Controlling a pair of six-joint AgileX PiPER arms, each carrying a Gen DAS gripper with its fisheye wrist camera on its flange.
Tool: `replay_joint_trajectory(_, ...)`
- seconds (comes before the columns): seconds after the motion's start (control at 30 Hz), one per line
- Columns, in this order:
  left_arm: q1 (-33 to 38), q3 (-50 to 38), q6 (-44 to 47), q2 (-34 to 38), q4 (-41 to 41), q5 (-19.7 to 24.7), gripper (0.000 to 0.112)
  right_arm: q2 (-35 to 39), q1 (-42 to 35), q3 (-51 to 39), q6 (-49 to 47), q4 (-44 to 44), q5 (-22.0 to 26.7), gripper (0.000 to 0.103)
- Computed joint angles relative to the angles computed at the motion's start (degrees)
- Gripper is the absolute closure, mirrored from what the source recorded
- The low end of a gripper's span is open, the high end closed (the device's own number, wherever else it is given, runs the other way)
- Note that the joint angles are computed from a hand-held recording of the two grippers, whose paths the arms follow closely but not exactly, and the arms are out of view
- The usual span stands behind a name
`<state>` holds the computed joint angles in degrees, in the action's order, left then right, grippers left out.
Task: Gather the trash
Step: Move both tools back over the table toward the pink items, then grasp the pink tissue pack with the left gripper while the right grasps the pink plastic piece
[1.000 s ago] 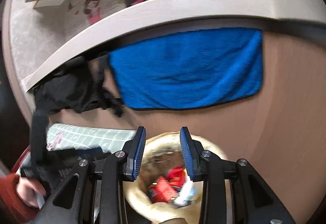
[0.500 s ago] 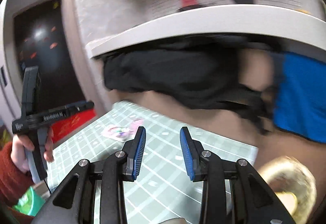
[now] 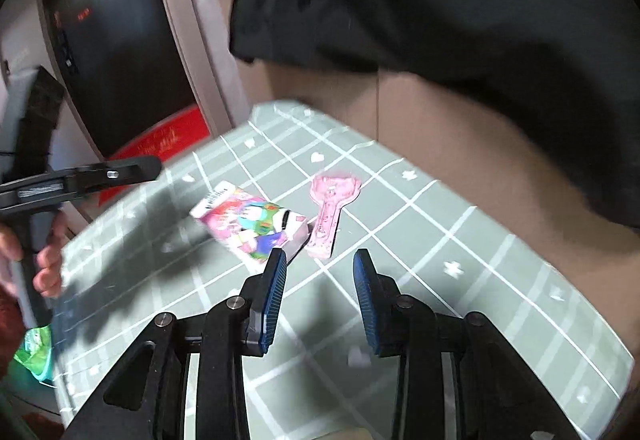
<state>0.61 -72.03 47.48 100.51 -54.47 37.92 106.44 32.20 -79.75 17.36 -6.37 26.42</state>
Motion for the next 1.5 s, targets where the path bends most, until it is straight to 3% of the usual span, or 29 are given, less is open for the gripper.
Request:
replay_joint_trajectory(0.17, -0.46, -7.27, -1.01, 6.66, 0.13, 3.01, 0.068, 11.04, -0.41, -12.78, 0.38, -1.53, 4.70, 0.070)
replay_joint_trajectory(0.3, -1.50, -13.39, -2.10, 11.05, 0.21, 4.69, 0.068, 15.84, -3.43, -19.96, -6.58, 8.05, 6.42, 0.070)
replay_joint_trajectory(0.33, -1.73, -14.74, -2.66, 12.04, 0.55, 5.00, 0.068, 16.12, -3.98, -20.71, -8.94, 10.19, 6.99, 0.074)
replay_joint_trajectory(0.37, -2.00, -16.37, -3.69, 13.21, 1.22, 5.59, 0.068, 16.06, -3.87, -20.91, -9.48, 10.20, 7.74, 0.087)
replay_joint_trajectory(0.47, -2.35, -19.90, -5.29, 16.37, 2.45, 8.34, 0.068, 12.65, -3.16, -16.32, -9.53, 7.66, 8.24, 0.089)
replay_joint_trajectory(0.57, -2.20, -19.63, -3.99, 17.59, 2.01, 11.52, 0.068, 6.19, -4.03, -6.90, -12.00, 11.70, 6.67, 0.089)
replay_joint_trajectory(0.73, -3.47, -9.52, 6.65, 10.47, 1.44, 12.84, 0.066, -5.62, -4.64, 8.07, -11.29, 12.61, 4.40, 0.089)
replay_joint_trajectory(0.8, -5.25, -5.43, 9.24, 6.90, 3.29, 11.04, 0.065, -9.13, -4.21, 12.39, -8.73, 10.05, 3.69, 0.089)
replay_joint_trajectory(0.9, -11.45, 1.26, 8.06, 1.13, 10.83, 2.28, 0.065, -12.18, -4.41, 16.86, -7.93, 9.45, 2.53, 0.089)
replay_joint_trajectory(0.97, -16.38, 3.85, 0.26, -0.70, 20.00, -5.33, 0.065, -14.22, -4.37, 20.19, -8.37, 8.91, 0.66, 0.088)
replay_joint_trajectory(1.03, -18.95, 4.03, -7.98, -0.71, 26.32, -8.95, 0.065, -15.56, -2.31, 22.51, -4.69, 3.29, -1.24, 0.088)
replay_joint_trajectory(1.13, -18.45, 1.00, -13.41, 1.14, 26.32, -7.98, 0.065, -14.79, 0.69, 23.02, 3.15, -8.12, -1.70, 0.075)
replay_joint_trajectory(1.2, -17.25, -1.31, -13.98, 2.15, 24.64, -5.34, 0.065, -13.06, 0.76, 22.33, 3.19, -9.59, -2.22, 0.067)
replay_joint_trajectory(1.3, -15.76, -2.77, -12.47, 2.17, 23.36, -2.21, 0.065, -9.86, -0.53, 19.91, -0.52, -6.76, -2.13, 0.065)
replay_joint_trajectory(1.5, -16.46, -3.90, -15.01, 1.98, 28.78, -1.52, 0.057, -7.89, -1.41, 18.29, 1.42, -9.58, -4.08, 0.063)
